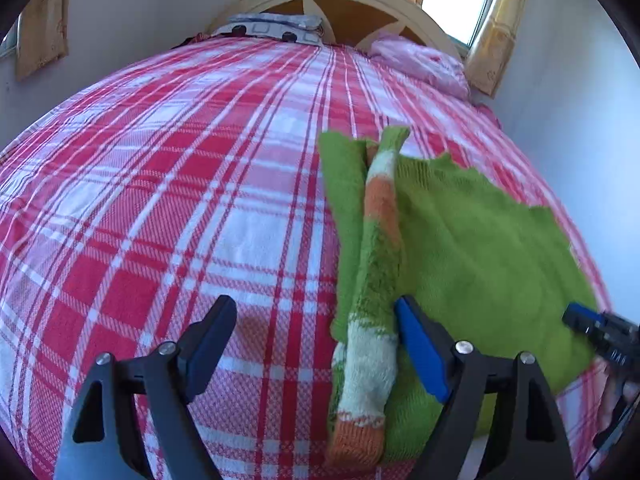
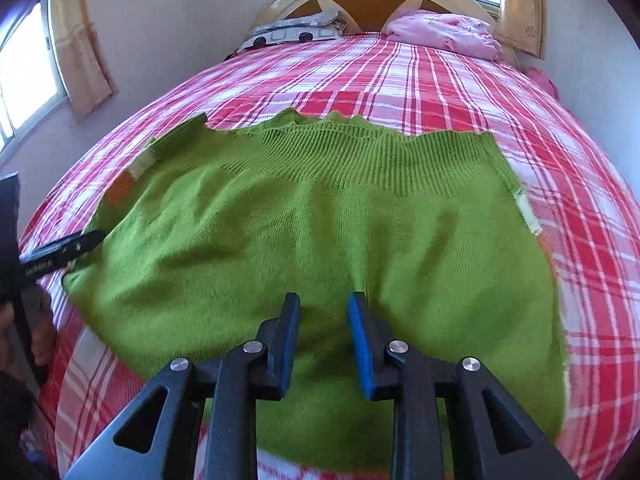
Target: Fold small clothes
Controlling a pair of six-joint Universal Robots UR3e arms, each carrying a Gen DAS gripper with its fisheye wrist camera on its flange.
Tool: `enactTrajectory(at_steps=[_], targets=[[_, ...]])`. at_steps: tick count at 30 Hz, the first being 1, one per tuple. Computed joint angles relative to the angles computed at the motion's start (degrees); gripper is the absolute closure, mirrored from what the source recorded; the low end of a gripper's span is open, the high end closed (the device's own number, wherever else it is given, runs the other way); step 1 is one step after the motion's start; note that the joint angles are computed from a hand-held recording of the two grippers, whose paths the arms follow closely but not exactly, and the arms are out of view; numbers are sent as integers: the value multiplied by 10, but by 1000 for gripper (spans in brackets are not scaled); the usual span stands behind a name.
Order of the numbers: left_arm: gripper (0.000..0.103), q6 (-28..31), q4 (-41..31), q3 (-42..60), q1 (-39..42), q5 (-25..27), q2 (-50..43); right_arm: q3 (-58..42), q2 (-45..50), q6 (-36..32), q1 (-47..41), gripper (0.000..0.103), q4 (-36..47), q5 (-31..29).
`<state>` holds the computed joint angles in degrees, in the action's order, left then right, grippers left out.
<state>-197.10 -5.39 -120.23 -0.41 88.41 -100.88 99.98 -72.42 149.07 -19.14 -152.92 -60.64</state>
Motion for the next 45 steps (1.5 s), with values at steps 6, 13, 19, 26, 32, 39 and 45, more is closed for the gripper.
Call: enactTrajectory(at_steps=[6, 13, 19, 26, 32, 39, 45], targets=[[19, 62, -71, 119, -2, 33, -48, 79, -6, -21, 23, 76, -131, -52], [16, 55, -96, 185, 26, 23, -114, 120, -13, 3, 32, 75, -204, -69], [17, 63, -20, 71, 76, -42, -44, 193, -94, -26, 85, 44, -241, -48], [17, 77, -39, 57, 116, -50, -29, 157, -41, -31, 263, 44, -267, -129], [17, 82, -63, 73, 141, -95, -41, 112, 33, -52, 381, 44, -319, -228], [17, 92, -77, 131, 114, -92, -72, 45, 120, -50, 433, 44, -367, -328], [17, 103, -82, 169, 95, -83, -100, 52, 123, -44, 440, 49, -385, -340]])
